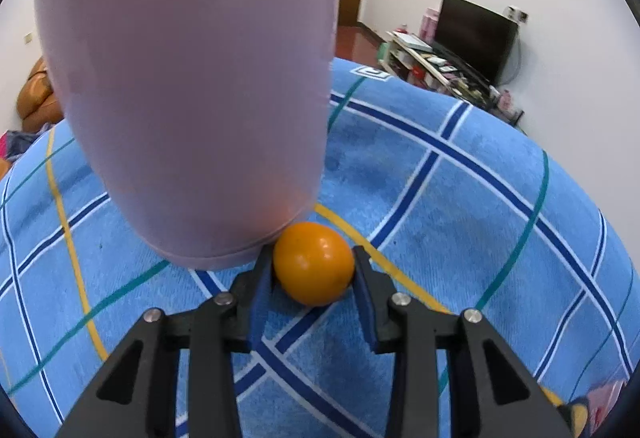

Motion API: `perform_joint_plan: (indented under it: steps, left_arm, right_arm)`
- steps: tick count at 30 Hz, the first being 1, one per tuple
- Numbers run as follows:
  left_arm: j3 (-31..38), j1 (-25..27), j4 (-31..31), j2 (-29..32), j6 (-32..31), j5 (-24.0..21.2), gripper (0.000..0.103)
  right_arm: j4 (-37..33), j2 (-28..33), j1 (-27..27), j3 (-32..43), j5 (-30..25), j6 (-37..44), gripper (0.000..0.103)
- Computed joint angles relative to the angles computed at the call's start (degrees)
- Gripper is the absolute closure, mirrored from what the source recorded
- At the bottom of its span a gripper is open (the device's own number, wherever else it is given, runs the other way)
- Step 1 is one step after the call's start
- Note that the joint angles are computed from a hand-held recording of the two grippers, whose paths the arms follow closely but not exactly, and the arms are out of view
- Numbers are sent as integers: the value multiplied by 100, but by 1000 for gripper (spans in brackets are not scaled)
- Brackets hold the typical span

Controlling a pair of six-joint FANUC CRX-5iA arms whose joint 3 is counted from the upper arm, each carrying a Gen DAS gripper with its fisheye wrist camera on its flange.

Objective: Organize fruits
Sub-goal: 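Grasp the small brown fruit with right tool while left tool grasps the orange, then carry the brown fruit and the orange over the pink tin box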

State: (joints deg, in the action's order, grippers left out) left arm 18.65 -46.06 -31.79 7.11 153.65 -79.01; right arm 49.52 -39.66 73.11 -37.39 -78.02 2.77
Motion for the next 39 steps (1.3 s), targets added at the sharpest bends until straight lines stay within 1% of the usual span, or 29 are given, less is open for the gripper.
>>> perform_joint_plan:
  steps: [3, 8, 14, 18, 29, 33, 36, 39]
  left_arm:
    - [-264, 178, 183, -218, -304, 309, 65]
    - [-605, 217, 317, -553, -650, 525, 65]
    - [-873, 77, 375, -839, -982, 710, 65]
    - [-1009, -185, 278, -1026, -1074, 719, 65]
    - [-1080, -878, -318, -1283, -773, 487, 65]
    - [-968, -1177, -704, -1233, -623, 423, 65]
    - [-925, -1532, -1144, -1252, -460, 318, 65]
    - [-884, -1779, -1461, -1251, -377, 300, 65]
  right_arm:
    - [125, 28, 118, -20, -134, -62, 76]
    - [318, 53, 391, -45, -430, -216, 76]
    - [459, -39, 835, -111, -922, -502, 76]
    - [513, -100, 1206, -138, -1349, -739, 76]
    - [586, -260, 2235, -205, -2521, -1324, 76]
    - [608, -317, 2664, -242, -2961, -1513, 76]
    - [628, -333, 2939, -260, -3255, -1630, 76]
    - [626, -356, 3199, -270, -3528, -1748, 76]
